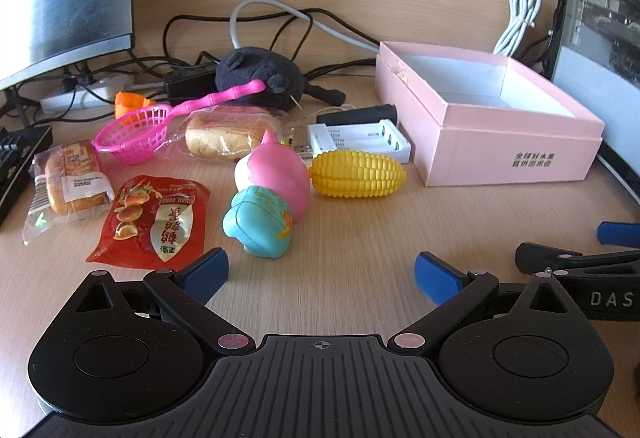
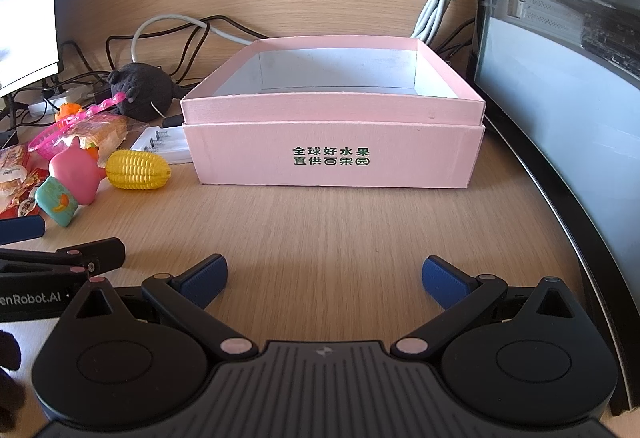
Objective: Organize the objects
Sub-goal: 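Grasp the packaged bread roll with the left gripper while the right grasps the pink strainer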
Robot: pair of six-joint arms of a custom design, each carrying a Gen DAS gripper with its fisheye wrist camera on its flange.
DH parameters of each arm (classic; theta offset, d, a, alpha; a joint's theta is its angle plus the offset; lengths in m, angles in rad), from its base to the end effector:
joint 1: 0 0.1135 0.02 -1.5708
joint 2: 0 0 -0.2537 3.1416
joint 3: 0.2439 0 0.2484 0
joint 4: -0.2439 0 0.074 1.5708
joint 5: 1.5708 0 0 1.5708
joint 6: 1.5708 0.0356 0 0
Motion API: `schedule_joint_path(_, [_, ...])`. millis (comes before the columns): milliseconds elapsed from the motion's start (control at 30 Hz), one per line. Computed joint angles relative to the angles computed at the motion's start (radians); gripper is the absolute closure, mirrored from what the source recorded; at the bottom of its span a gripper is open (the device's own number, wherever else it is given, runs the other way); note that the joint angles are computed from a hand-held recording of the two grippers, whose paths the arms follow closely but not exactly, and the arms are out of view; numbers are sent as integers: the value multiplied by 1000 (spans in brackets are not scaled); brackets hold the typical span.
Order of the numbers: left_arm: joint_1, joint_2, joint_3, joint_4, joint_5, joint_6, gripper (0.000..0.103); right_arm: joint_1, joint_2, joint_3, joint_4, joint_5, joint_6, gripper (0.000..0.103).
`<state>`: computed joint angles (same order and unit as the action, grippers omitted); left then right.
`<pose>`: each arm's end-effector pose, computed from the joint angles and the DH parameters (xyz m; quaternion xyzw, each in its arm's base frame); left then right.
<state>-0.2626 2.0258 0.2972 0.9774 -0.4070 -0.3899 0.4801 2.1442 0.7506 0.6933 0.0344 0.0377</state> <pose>0.2266 -0.0463 0.0211 -0.1375 0.8913 0.0505 0.4290 0.3048 0.1573 0.0293 -0.1918 0.8861 0.0928 0.4115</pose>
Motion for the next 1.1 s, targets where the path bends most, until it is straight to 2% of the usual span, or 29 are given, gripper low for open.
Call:
schedule_joint_path(133, [-11, -69, -64, -18, 36, 33, 1, -11, -34, 64, -173, -20, -6, 0])
schedule_joint_path(233, [-10, -170, -161, -2, 21, 13, 1, -4, -45, 61, -193, -5, 2, 0])
schedule_joint_path(300, [22, -288, -238, -14, 14, 16, 1, 1, -47, 52, -187, 2, 8, 0])
schedule_joint_path(400, [189, -496, -296, -108, 45, 106, 1, 12, -49, 48, -186, 26, 34, 0])
schedule_joint_path(500, [476, -619, -211, -303, 174, 136, 1, 26, -49, 38, -173, 57, 61, 0])
schedule_joint_path(567, [603, -576, -110, -379, 226, 127, 1, 26, -50, 48, -192, 57, 64, 0])
schedule_joint_path(633, [676, -502, -39, -377, 277, 152, 1, 31, -51, 53, -204, 69, 73, 0])
schedule_joint_path(700, [709, -422, 16, -353, 299, 179, 1, 36, -56, 77, -254, 76, 85, 0])
schedule_joint_path(833, [740, -265, 107, -339, 311, 213, 1, 57, -89, 168, -484, 62, 122, 0])
schedule_joint_path(967, [763, -177, 144, -311, 362, 246, 2, 144, -184, 122, -527, 118, 168, 0])
schedule_joint_path(1033, [769, -151, 159, -308, 368, 244, 10, 203, -236, 90, -504, 157, 149, 0])
schedule_joint_path(1067, [781, -146, 164, -313, 395, 239, 26, 230, -254, 79, -488, 176, 139, 0])
schedule_joint_path(1100, [788, -150, 165, -321, 409, 238, 32, 260, -271, 66, -460, 199, 125, 0])
